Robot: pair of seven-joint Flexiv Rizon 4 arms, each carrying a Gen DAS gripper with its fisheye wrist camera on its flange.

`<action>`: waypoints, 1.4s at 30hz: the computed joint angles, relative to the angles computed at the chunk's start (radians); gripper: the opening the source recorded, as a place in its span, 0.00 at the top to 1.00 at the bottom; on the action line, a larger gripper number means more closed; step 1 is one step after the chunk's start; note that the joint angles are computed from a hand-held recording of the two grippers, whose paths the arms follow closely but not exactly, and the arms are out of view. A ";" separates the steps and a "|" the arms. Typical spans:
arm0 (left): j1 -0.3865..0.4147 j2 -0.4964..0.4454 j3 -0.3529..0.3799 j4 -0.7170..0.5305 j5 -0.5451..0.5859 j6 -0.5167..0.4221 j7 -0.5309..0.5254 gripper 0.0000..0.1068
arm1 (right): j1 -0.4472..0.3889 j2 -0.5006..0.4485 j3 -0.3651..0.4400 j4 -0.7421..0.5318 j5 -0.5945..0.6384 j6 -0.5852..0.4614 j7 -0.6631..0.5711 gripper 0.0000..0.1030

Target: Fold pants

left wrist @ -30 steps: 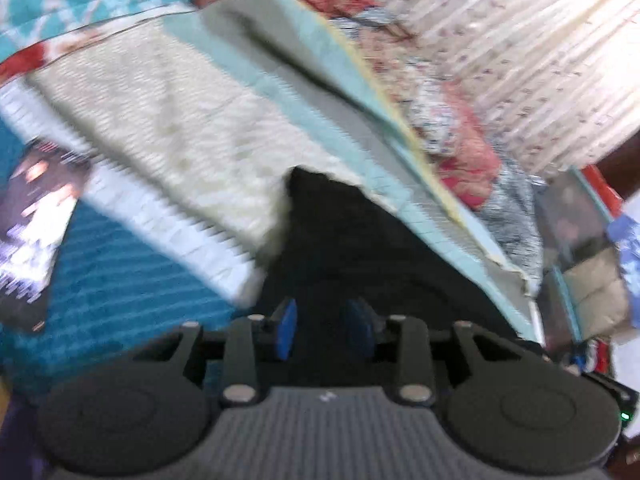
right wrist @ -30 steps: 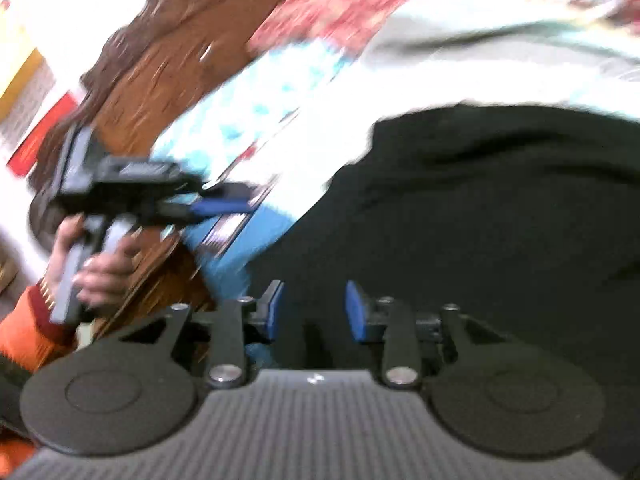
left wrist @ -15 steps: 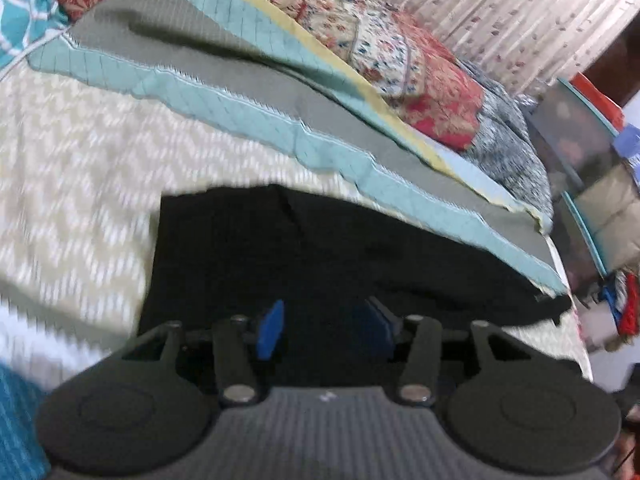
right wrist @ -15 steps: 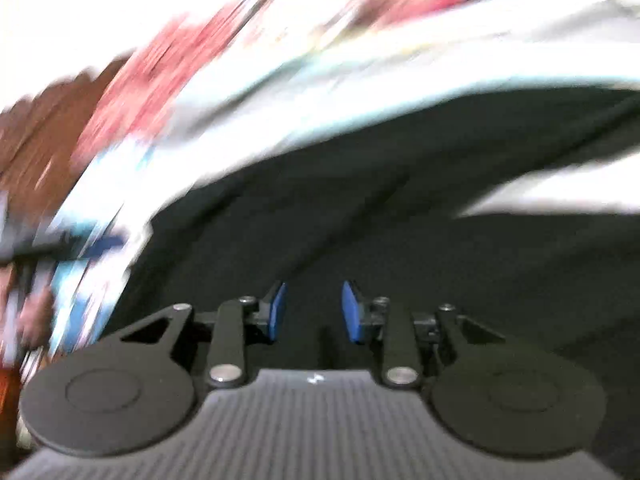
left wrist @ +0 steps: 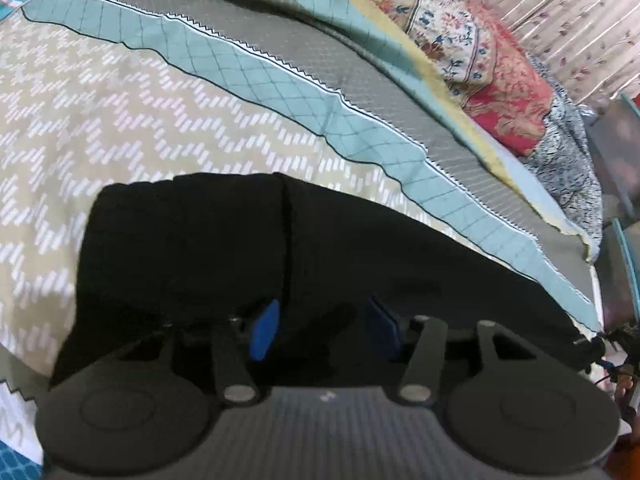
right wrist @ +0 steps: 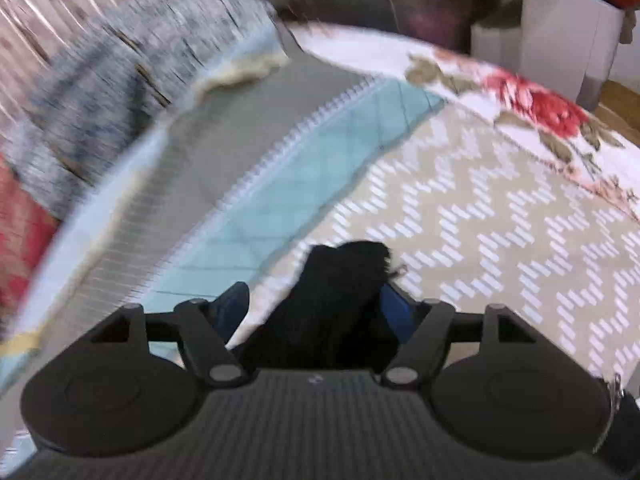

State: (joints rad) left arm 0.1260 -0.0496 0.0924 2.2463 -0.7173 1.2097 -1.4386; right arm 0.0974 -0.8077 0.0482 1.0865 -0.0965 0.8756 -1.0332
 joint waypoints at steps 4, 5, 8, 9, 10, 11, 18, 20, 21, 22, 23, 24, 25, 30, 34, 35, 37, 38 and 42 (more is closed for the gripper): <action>0.001 -0.007 0.000 -0.013 0.032 -0.008 -0.020 0.53 | -0.063 -0.007 0.072 0.015 0.058 0.107 -0.066 0.85; 0.002 -0.007 -0.001 -0.013 0.028 -0.007 -0.016 0.53 | -0.115 0.010 0.144 0.037 0.178 0.231 -0.158 0.86; 0.000 -0.008 -0.007 -0.004 -0.013 0.002 0.001 0.53 | -0.239 0.057 0.340 0.072 0.553 0.466 -0.591 0.77; 0.000 -0.009 -0.008 -0.002 -0.021 0.005 0.004 0.53 | -0.256 0.071 0.349 0.089 0.567 0.459 -0.639 0.66; -0.002 -0.009 -0.010 0.003 -0.034 0.012 0.010 0.53 | -0.255 0.077 0.325 0.113 0.515 0.435 -0.622 0.41; -0.004 -0.008 -0.011 0.007 -0.044 0.015 0.015 0.53 | -0.240 0.089 0.268 0.163 0.398 0.411 -0.540 0.36; -0.007 0.011 -0.003 0.009 -0.039 -0.001 0.032 0.52 | -0.119 0.161 -0.028 0.357 0.161 0.433 -0.191 0.38; -0.008 0.018 0.000 0.004 -0.024 0.009 0.030 0.52 | -0.017 0.199 -0.125 0.353 0.316 0.419 -0.326 0.38; -0.009 0.023 0.001 0.003 -0.013 0.023 0.032 0.52 | 0.005 0.200 -0.136 0.333 0.348 0.405 -0.373 0.38; -0.010 0.027 0.004 0.000 0.022 0.041 0.021 0.52 | 0.004 0.196 -0.115 0.312 0.346 0.394 -0.390 0.38; -0.007 0.029 0.012 -0.008 0.084 0.055 -0.006 0.52 | -0.016 0.187 -0.065 0.289 0.324 0.392 -0.398 0.38; 0.000 0.030 0.023 -0.023 0.186 0.061 -0.055 0.52 | -0.050 0.166 0.001 0.261 0.274 0.389 -0.388 0.38; 0.010 0.030 0.036 -0.044 0.305 0.057 -0.113 0.51 | -0.062 0.142 0.040 0.224 0.245 0.369 -0.383 0.38; 0.059 0.014 0.081 -0.156 0.781 0.011 -0.269 0.43 | 0.085 -0.007 -0.085 -0.032 0.219 0.112 -0.288 0.38; 0.092 -0.019 0.090 -0.154 0.826 0.054 -0.186 0.30 | 0.184 -0.158 -0.253 -0.253 0.175 -0.076 -0.114 0.38; 0.097 -0.029 0.088 -0.149 0.811 0.059 -0.156 0.30 | 0.197 -0.177 -0.280 -0.275 0.166 -0.109 -0.072 0.38; 0.100 -0.053 0.088 -0.155 0.808 0.048 -0.119 0.34 | 0.210 -0.198 -0.296 -0.282 0.125 -0.126 -0.016 0.39; 0.098 -0.066 0.089 -0.161 0.815 0.033 -0.106 0.49 | 0.228 -0.207 -0.328 -0.282 0.126 -0.125 -0.012 0.52; 0.081 -0.091 0.098 -0.158 0.851 0.056 -0.095 0.74 | 0.230 -0.165 -0.306 -0.193 0.050 -0.065 -0.006 0.92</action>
